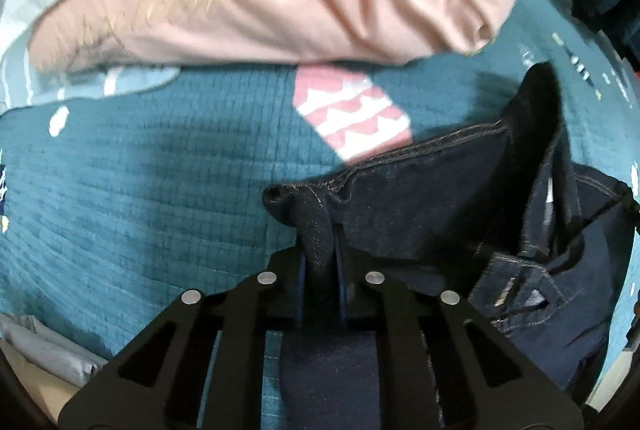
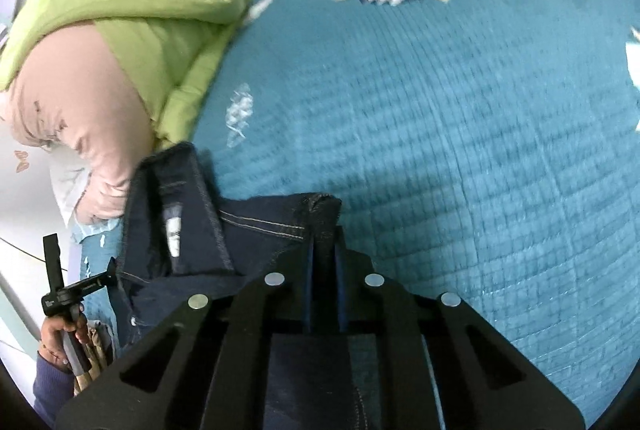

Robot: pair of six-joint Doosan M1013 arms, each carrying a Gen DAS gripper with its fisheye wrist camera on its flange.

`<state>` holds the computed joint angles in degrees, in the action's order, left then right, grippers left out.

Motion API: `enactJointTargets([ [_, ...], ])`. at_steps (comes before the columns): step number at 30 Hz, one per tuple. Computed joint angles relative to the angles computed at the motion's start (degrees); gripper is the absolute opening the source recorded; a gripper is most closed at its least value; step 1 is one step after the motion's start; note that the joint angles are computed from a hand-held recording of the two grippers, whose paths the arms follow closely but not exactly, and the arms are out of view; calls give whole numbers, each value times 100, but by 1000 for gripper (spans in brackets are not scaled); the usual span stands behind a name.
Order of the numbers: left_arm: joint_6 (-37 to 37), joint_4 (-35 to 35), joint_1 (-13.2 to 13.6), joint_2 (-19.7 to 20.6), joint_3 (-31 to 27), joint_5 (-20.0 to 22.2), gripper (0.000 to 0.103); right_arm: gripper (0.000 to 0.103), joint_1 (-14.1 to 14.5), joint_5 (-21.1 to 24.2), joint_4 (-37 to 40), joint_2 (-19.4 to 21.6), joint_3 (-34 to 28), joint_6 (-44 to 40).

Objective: Fold large clothes

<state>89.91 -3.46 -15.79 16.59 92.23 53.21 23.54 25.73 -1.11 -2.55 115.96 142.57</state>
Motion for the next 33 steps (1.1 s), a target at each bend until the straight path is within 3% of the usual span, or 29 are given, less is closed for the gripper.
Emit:
enactJointTargets([
  [8, 446, -962, 104, -327, 132, -1007, 10, 7, 36, -270, -917, -230, -89, 948],
  [12, 688, -1237, 56, -460, 113, -1349, 10, 7, 127, -306, -2220, -359, -155, 2125],
  [16, 993, -1668, 14, -754, 324, -1578, 10, 7, 207, -269, -2385, -535, -179, 2099],
  [24, 2126, -2913, 535, -1800, 1254, -1469, 9, 7, 1065, 317, -3028, -1190, -18, 2303],
  [33, 2468, -3027, 1044, -2857, 2068, -703, 9, 7, 2390, 1482, -3280, -1957, 362, 3346],
])
